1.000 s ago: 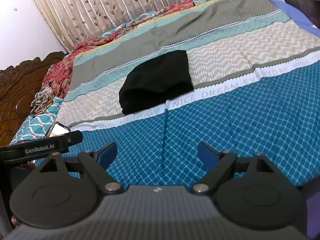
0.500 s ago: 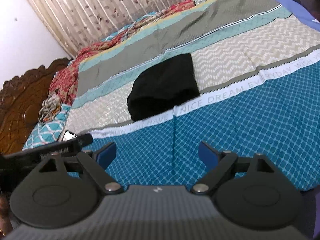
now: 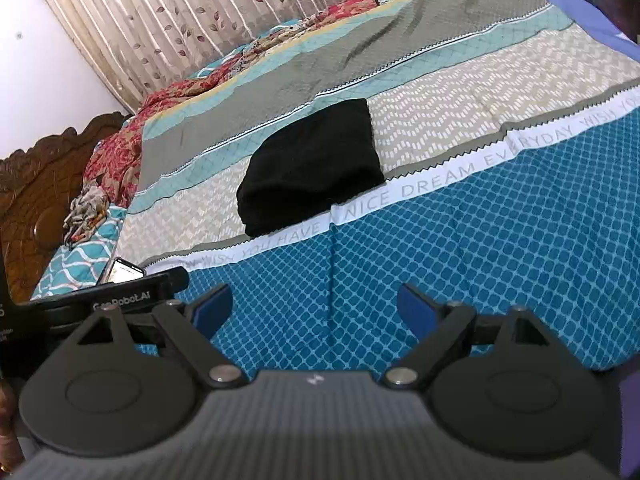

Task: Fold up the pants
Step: 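Release the folded pants and withdraw both grippers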

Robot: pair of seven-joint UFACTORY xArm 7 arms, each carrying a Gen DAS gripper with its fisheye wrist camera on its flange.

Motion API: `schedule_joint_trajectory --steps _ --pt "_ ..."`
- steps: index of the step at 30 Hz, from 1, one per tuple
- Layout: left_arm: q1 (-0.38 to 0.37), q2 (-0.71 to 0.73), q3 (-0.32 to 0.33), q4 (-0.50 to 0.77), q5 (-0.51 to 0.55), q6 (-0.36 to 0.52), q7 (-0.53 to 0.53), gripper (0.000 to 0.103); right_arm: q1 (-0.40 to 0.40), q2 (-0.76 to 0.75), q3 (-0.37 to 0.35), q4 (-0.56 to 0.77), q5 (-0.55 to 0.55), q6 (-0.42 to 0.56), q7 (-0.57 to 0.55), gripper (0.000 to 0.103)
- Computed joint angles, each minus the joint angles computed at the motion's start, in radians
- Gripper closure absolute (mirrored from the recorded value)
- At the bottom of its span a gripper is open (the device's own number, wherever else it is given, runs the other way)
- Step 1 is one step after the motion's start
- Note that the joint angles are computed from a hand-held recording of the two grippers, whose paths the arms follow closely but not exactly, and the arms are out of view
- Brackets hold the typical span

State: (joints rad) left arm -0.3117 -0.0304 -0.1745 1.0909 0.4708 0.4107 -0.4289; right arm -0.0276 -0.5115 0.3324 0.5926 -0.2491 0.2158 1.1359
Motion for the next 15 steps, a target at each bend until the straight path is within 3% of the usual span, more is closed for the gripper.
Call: schedule_joint_trajectory --steps 5,15 --pt "-0.004 0.003 0.000 0.001 -0.032 0.013 0.025 0.000 -0.035 0.010 0.036 0.023 -0.036 0.020 0.027 0.012" --pt "-0.015 0.006 -0.003 -0.011 -0.082 0.024 0.077 0.000 -0.049 0.011 0.042 0.031 -0.084 0.045 0.078 0.012"
